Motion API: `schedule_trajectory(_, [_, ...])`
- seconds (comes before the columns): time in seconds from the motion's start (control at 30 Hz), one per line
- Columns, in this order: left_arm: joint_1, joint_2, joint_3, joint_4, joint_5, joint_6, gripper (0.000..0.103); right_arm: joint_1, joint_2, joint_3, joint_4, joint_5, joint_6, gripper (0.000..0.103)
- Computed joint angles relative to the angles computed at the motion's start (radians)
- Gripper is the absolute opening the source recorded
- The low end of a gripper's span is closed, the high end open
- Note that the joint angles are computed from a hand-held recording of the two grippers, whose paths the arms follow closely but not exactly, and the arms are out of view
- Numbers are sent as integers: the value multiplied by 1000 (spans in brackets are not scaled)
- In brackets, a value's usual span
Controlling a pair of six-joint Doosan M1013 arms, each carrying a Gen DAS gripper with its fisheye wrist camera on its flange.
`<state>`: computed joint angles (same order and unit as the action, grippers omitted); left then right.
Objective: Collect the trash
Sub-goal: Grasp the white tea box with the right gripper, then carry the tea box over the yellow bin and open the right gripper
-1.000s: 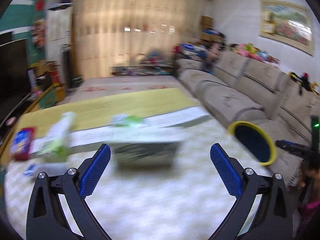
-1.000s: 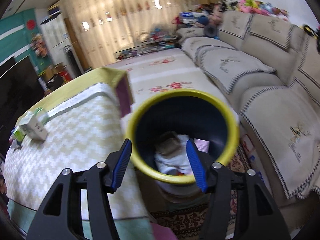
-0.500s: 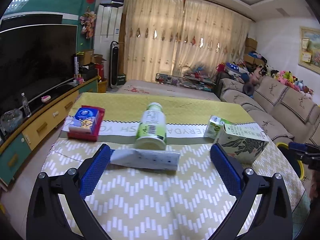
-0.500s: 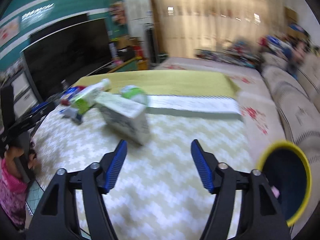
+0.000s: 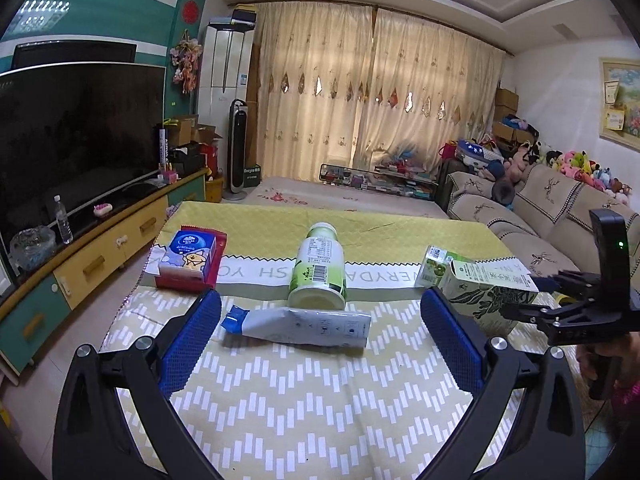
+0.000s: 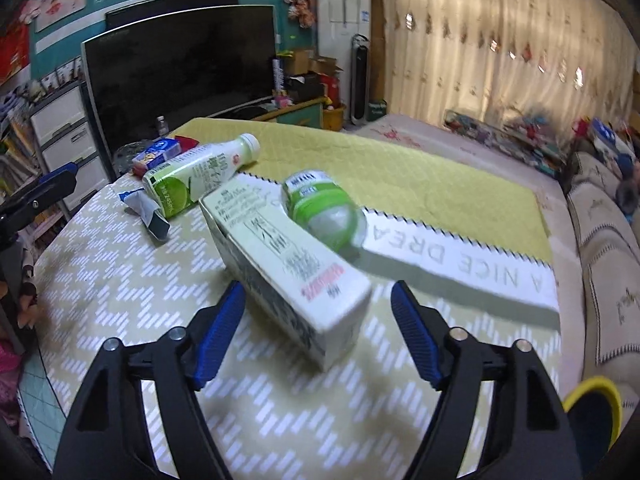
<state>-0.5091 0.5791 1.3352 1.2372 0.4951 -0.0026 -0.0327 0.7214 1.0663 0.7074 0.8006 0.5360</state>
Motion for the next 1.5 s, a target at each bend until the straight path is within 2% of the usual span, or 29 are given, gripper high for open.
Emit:
schedule_trajectory(0.17, [-3, 13, -16, -48, 10, 64, 98, 9, 27, -39, 29, 38, -46, 72])
schedule_trajectory(0.23, [-4, 16, -21, -57, 13, 81, 98, 10, 32, -44, 24, 52, -37, 67])
schedule_trajectory(0.33, [-6, 23, -30, -78, 21, 108, 98, 11, 38, -48, 24, 69, -14, 60])
schedule_trajectory(0.4, [-6, 26, -34, -90, 22, 122, 98, 5, 43, -60, 43, 110, 5, 49])
schedule_trajectory(0.57, [-7, 27, -34, -94, 22, 126, 98, 0, 30, -49, 91, 186, 5, 31])
schedule_trajectory(0.6, [-7, 26, -33, -93, 21, 125, 98, 2, 29, -48, 95, 200, 6, 30])
schedule_trajectory(0.67, [-7, 26, -33, -91, 19, 124, 98, 9, 17, -26, 96, 182, -9, 32])
schedule_trajectory(0.77, [-8, 27, -34, -93, 19, 131, 98, 18, 14, -15, 89, 156, -7, 40])
schedule_trajectory(0.83, [-10, 29, -36, -94, 23, 137, 98, 25, 15, -11, 70, 131, 11, 40])
schedule_trajectory(0.9, [-11, 30, -37, -100, 25, 146, 98, 26, 17, -12, 59, 129, 34, 29])
schedule_trajectory(1.1, [-13, 31, -39, -101, 32, 156, 98, 15, -17, 37, 70, 95, 43, 28])
schedule_trajectory(1.3, [-15, 33, -41, -104, 34, 172, 98, -33, -87, 138, 173, 39, 7, 28])
schedule_trajectory(1.4, [-15, 36, -46, -119, 36, 191, 98, -69, -125, 194, 230, -19, 6, 28])
schedule_trajectory(1.5, [-16, 36, -46, -118, 33, 194, 98, -106, -158, 243, 226, -132, 65, 28])
